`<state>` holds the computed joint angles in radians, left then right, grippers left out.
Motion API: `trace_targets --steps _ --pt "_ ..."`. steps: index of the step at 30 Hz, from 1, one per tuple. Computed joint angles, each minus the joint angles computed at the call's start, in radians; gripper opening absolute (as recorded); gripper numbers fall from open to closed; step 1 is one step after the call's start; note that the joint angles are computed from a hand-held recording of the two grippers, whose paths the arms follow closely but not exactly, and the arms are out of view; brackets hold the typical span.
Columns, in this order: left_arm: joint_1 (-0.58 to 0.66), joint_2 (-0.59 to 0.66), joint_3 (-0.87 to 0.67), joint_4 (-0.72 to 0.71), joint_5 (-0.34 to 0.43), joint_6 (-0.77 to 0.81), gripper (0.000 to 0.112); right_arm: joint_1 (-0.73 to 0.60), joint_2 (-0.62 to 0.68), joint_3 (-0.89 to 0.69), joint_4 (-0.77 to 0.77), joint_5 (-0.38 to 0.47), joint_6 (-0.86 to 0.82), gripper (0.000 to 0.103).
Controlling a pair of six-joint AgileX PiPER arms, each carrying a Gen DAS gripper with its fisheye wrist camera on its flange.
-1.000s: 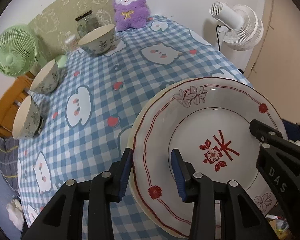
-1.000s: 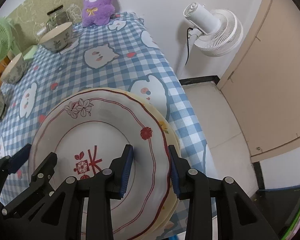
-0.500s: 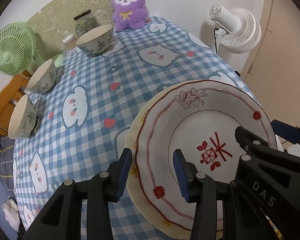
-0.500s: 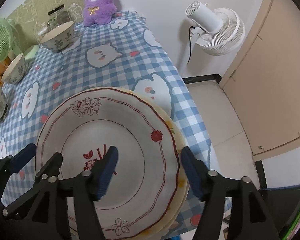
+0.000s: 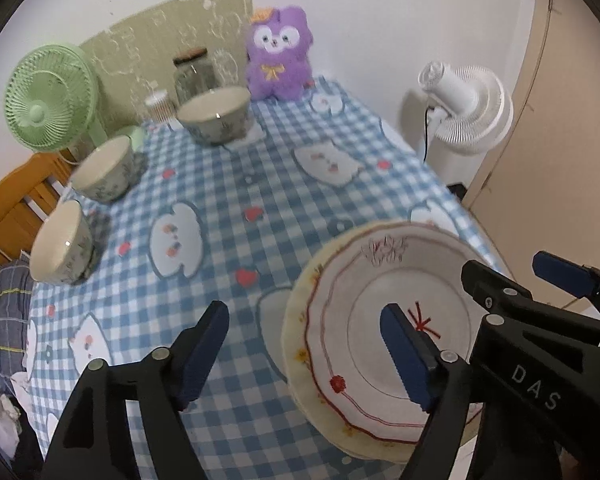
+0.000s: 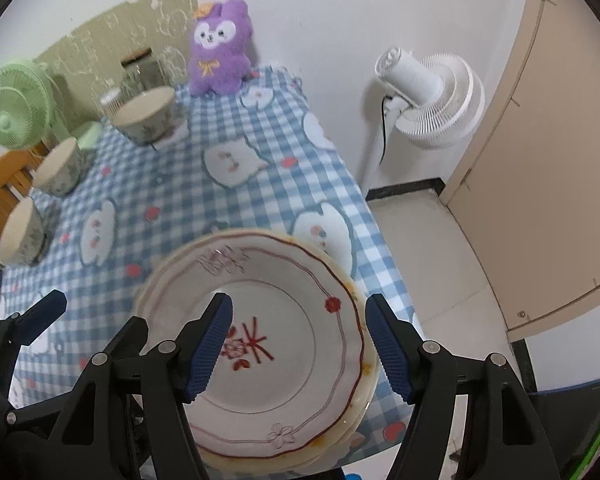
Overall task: Organize plates and bowls
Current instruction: 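Raise both open grippers away from the plate stack toward the bowls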
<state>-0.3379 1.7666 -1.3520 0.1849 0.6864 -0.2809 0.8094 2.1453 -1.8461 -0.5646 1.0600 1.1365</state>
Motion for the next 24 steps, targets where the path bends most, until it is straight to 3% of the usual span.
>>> trace_targets --steps 6,16,21,24 --pt "0.034 -0.078 0.01 -0.025 0.011 0.019 0.08 0.058 -0.01 -0.082 -0.059 0.076 0.014 0.072" --pt "0.065 -0.19 0.017 -0.018 0.047 -0.009 0.08 0.107 -0.051 -0.134 -0.102 0.096 0.003 0.08" --pt "0.045 -0.227 0.015 0.072 0.05 -0.115 0.081 0.117 -0.061 -0.166 -0.134 0.082 -0.046 0.084" --pt "0.019 -0.251 0.02 0.208 0.069 -0.281 0.09 0.123 -0.062 -0.186 -0.159 0.069 -0.075 0.086"
